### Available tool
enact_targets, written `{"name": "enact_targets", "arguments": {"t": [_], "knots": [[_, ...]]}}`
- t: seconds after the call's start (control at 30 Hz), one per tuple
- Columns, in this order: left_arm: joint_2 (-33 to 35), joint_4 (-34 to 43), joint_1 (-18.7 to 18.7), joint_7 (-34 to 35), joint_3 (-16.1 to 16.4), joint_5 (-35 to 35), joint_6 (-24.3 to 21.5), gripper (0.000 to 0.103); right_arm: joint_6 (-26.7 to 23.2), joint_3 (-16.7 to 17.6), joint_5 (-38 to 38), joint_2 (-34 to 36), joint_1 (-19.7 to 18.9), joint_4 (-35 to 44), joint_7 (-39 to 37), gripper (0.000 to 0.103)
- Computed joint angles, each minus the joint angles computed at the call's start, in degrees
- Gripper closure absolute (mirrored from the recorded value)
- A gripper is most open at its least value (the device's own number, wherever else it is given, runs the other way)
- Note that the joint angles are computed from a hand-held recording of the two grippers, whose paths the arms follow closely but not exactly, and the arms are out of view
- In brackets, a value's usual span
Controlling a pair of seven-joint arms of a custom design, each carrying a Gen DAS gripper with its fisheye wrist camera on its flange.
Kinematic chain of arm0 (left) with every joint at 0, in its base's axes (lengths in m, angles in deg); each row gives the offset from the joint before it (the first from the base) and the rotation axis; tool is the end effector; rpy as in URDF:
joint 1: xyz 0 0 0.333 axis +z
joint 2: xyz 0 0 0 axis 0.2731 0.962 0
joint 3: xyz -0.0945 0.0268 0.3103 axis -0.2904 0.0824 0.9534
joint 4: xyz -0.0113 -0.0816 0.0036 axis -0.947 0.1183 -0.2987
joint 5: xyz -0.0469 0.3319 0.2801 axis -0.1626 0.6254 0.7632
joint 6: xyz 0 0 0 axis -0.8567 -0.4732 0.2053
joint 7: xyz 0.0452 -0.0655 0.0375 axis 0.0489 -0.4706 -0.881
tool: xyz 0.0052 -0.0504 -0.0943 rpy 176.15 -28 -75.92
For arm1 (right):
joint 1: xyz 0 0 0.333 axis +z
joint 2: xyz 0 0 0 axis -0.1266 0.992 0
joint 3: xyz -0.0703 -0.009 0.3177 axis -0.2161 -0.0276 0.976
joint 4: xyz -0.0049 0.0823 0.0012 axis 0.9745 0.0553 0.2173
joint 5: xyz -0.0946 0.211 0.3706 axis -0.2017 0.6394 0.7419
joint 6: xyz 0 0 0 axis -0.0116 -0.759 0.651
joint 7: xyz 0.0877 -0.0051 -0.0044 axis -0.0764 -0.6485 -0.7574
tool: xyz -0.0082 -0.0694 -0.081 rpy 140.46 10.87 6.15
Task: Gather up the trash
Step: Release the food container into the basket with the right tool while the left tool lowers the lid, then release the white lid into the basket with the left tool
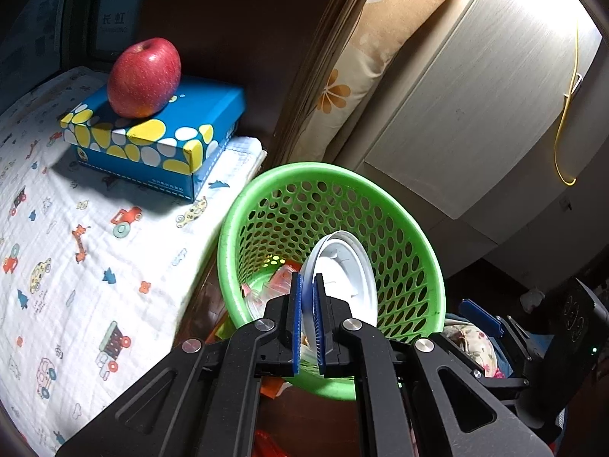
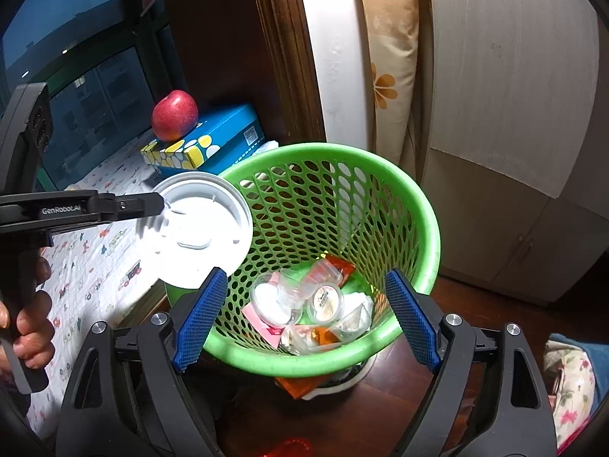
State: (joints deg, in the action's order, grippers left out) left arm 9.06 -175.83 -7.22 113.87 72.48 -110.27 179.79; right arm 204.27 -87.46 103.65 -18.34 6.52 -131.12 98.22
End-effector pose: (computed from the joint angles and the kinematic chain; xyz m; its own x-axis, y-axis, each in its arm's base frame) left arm 0.4626 -0.2266 0.3696 -0.3653 -0.8585 0.3600 -0.8180 0.1115 -0.5643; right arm 0.3669 0.0481 0.3564 0.0114 -0.9869 -0.1607 -0.7022 0.1065 -0.7039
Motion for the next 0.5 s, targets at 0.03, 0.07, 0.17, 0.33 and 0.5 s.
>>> {"name": "enact_targets", "arguments": {"t": [0.03, 0.07, 0.17, 0.33, 0.5], "knots": [[0.1, -0.03, -0.01, -0.3, -0.14, 0.33, 0.04, 0.096, 0.03, 0.03, 0.02, -0.16, 0.0, -0.13, 0.06, 0.019], [0.26, -0.04, -0.01, -0.75, -0.32, 0.84, 0.21, 0.096, 0.06, -0.07, 0.03, -0.35, 0.11, -0.29, 0.1, 0.019], [0.4, -0.1, -0.19, -0.51, -0.29, 0.75, -0.09, 0.095, 0.1, -0.57, 0.07, -0.6, 0.56, -0.45, 0.26, 0.019], [0.24, -0.27, 0.05, -0.06, -0.17, 0.3, -1.25, 0.089, 0.05, -0.38, 0.09, -0.92, 0.55, -0.68, 0.5, 0.019], [-1.07, -1.58, 0.21, -0.91, -0.38, 0.77, 0.12, 0.066, -0.36, 0.31, 0.16, -1.62, 0.48, -0.95, 0.91, 0.019]]}}
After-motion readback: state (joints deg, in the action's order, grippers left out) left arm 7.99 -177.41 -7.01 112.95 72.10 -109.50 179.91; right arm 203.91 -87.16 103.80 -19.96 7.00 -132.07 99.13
